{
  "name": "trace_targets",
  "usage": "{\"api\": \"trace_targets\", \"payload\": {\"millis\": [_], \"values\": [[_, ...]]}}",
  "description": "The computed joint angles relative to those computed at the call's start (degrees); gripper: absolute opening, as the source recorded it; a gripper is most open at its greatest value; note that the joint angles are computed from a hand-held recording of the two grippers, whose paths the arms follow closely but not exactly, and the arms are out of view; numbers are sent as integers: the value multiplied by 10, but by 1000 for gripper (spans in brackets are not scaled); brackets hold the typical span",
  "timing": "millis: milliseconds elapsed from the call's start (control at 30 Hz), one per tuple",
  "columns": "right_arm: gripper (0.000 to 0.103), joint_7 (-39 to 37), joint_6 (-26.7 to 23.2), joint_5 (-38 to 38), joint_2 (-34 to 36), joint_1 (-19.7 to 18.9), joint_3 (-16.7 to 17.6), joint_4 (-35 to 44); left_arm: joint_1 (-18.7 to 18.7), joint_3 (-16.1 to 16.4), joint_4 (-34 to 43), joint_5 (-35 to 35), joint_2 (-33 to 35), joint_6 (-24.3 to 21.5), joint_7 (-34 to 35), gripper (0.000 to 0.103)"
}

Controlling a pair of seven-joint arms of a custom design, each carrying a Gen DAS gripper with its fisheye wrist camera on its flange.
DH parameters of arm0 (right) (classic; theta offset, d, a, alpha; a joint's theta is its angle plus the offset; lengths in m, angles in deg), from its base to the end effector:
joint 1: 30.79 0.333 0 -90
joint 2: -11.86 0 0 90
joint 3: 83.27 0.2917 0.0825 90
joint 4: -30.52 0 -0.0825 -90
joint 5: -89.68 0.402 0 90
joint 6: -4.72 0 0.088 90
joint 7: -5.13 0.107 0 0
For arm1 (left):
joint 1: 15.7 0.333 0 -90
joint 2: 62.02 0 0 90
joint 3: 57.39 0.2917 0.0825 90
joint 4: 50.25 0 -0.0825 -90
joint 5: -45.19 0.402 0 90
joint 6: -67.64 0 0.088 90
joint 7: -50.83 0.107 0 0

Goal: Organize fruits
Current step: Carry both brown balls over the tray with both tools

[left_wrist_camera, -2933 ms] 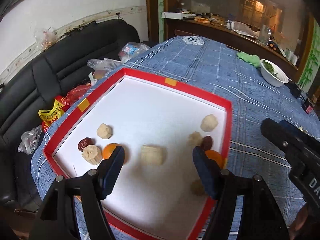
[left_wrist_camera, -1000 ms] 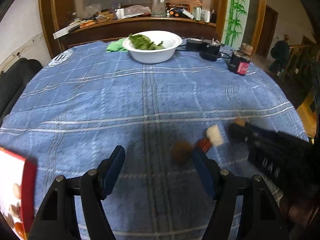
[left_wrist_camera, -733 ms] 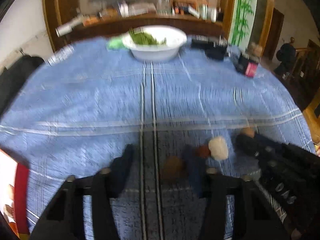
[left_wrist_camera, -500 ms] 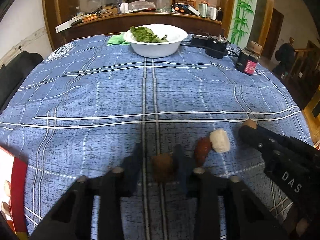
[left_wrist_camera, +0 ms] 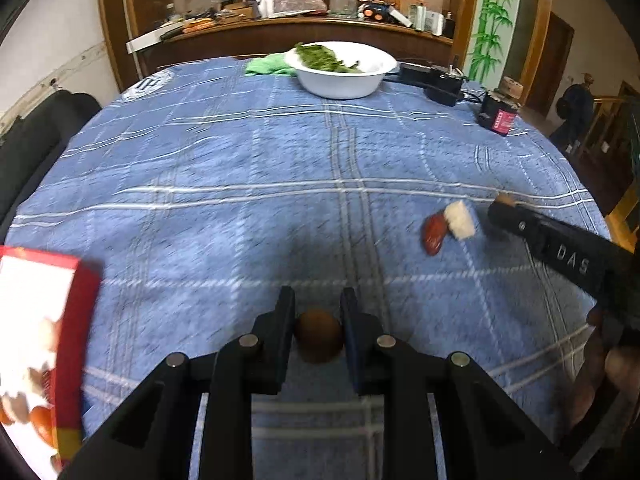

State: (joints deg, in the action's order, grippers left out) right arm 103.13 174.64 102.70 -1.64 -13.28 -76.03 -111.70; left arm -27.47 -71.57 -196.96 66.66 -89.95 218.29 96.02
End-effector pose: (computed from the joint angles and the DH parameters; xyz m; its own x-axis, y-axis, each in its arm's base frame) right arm 0.4720 0.2017 0.4244 0.1705 -0.9569 -0.2350 -0.7868 0.0114 -0.6172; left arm 0.4099 -0.2108 0.4546 0.0465 -0.9989 -0.0008 -0.7994 -0.0367 -0.5997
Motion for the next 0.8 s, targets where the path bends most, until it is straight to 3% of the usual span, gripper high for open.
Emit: {"api": "trace_targets", "payload": {"millis": [167,500,800], "values": [[23,20,-13,-16,-48,2,21,-27,-6,-12,-39,8,-73,-46,-23,22],[23,57,-35,-22,-189,35,58,-112,-26,-9,-108,0,-179,-68,-38,22],[23,104,-45,-40,-247,59,97,-135,-42,-5,-155,-10,-272,-101,-43,22]]}}
